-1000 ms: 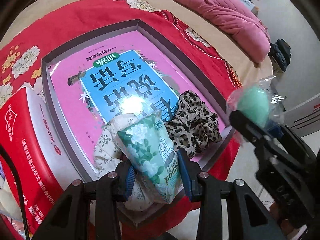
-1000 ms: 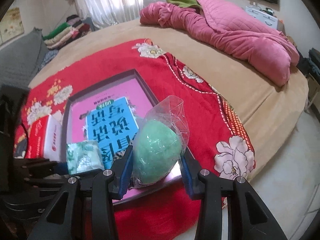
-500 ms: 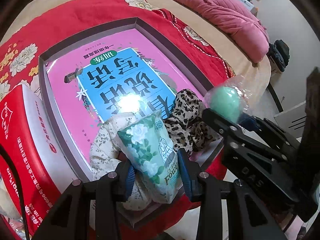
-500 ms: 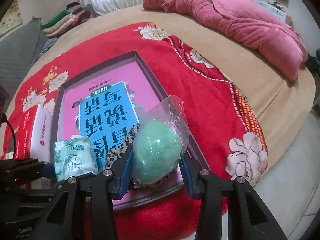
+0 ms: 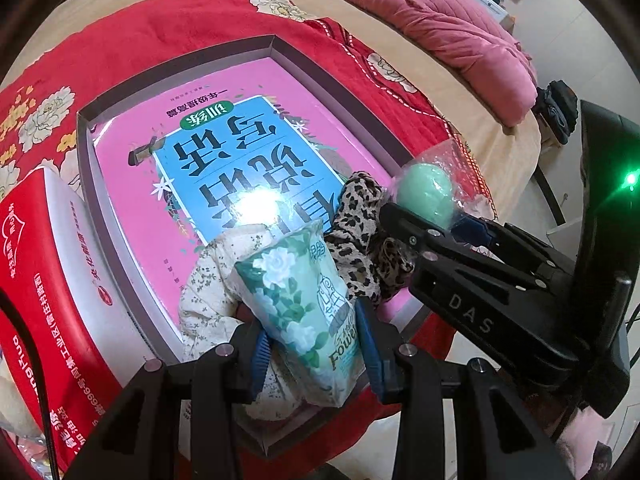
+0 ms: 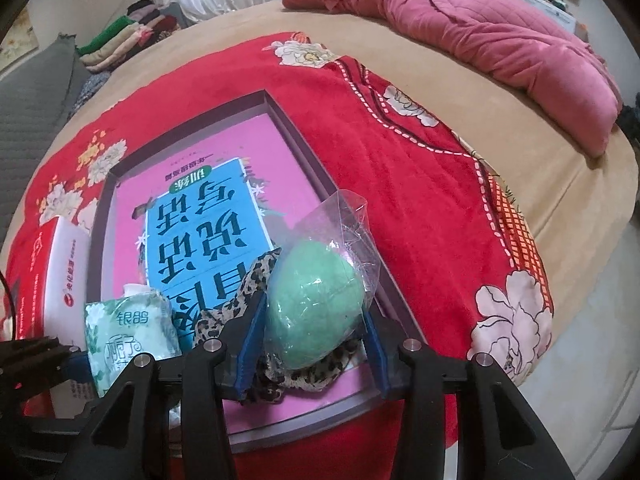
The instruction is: Organize soft objects
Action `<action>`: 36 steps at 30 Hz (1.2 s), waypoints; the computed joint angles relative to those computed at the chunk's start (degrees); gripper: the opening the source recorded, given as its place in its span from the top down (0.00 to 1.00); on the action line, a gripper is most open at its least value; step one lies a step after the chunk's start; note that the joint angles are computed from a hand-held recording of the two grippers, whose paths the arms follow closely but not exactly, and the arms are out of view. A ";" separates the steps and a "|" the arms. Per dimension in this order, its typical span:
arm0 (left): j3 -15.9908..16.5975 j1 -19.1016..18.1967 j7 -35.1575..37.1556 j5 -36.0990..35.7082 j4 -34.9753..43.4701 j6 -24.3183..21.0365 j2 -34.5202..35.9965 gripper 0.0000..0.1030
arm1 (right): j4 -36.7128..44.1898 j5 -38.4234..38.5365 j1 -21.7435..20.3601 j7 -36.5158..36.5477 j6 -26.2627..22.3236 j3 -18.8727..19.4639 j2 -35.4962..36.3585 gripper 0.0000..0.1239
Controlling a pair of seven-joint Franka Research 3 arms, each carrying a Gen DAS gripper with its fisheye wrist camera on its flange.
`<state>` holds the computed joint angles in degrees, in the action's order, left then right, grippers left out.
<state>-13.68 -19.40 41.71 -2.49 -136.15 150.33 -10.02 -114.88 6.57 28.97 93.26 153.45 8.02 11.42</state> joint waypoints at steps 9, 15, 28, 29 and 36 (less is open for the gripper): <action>0.21 0.00 0.59 -0.60 0.34 -0.19 0.30 0.61 | -0.47 2.77 -0.39 -0.82 0.57 0.21 -0.40 0.57; 0.11 0.10 0.62 -0.57 0.68 -0.49 0.60 0.61 | -1.40 2.03 -0.49 -0.35 1.56 0.07 -1.33 0.53; -0.12 0.21 -0.31 -0.11 0.99 -0.91 0.73 0.60 | -3.00 1.37 -0.92 0.13 2.25 0.05 -3.13 0.52; -0.14 0.19 -0.31 -0.05 1.09 -1.05 0.76 0.60 | -3.12 1.35 -0.95 0.16 2.33 0.08 -3.23 0.52; -0.55 0.35 -1.75 1.72 2.12 -2.84 1.08 0.58 | -4.52 2.73 -1.49 -0.05 2.73 0.34 -4.59 0.52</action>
